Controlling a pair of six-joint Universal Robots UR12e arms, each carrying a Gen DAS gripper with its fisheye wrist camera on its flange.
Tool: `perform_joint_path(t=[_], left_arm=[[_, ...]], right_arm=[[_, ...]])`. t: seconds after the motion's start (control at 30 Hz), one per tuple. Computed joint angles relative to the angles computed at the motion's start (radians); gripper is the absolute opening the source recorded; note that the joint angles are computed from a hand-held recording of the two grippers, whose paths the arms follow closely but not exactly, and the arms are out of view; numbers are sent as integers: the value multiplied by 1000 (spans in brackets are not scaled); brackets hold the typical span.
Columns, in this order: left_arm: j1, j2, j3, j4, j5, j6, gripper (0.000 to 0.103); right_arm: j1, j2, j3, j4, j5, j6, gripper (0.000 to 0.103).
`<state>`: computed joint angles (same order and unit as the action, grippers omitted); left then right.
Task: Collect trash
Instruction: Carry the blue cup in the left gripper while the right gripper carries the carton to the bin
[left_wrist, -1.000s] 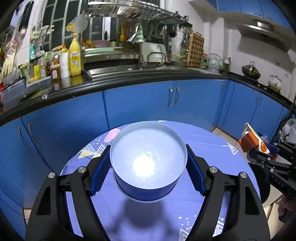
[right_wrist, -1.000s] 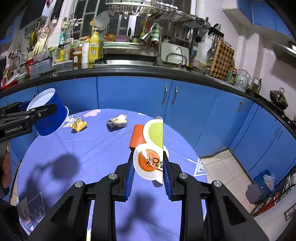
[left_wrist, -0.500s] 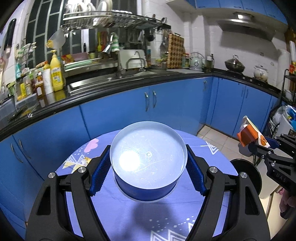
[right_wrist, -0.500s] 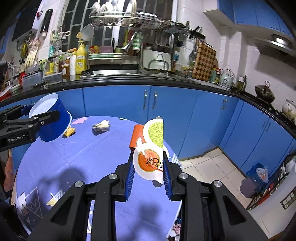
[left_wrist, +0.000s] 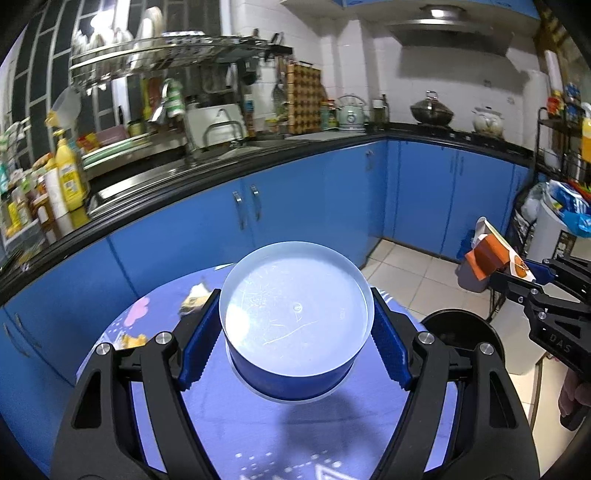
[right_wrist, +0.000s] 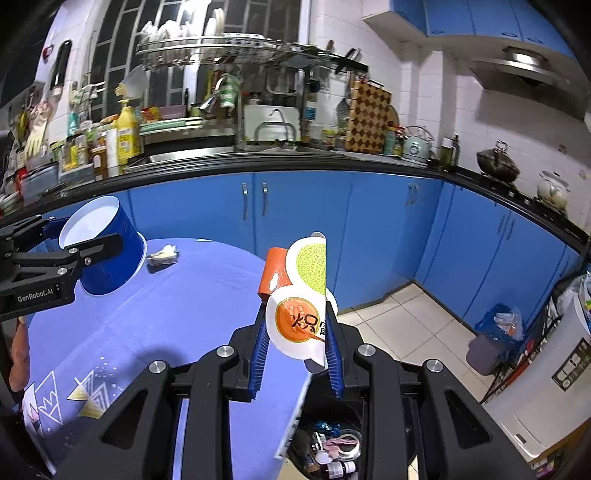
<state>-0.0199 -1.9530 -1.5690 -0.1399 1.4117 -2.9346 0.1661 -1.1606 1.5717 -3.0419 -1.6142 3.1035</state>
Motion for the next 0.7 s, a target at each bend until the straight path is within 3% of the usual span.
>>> perform_joint_path(t=[0.7], left_arm=[[-109,-89,122,-72,-29,110,75]], right_arm=[[-73,-18,55,-7,-34,61,27]])
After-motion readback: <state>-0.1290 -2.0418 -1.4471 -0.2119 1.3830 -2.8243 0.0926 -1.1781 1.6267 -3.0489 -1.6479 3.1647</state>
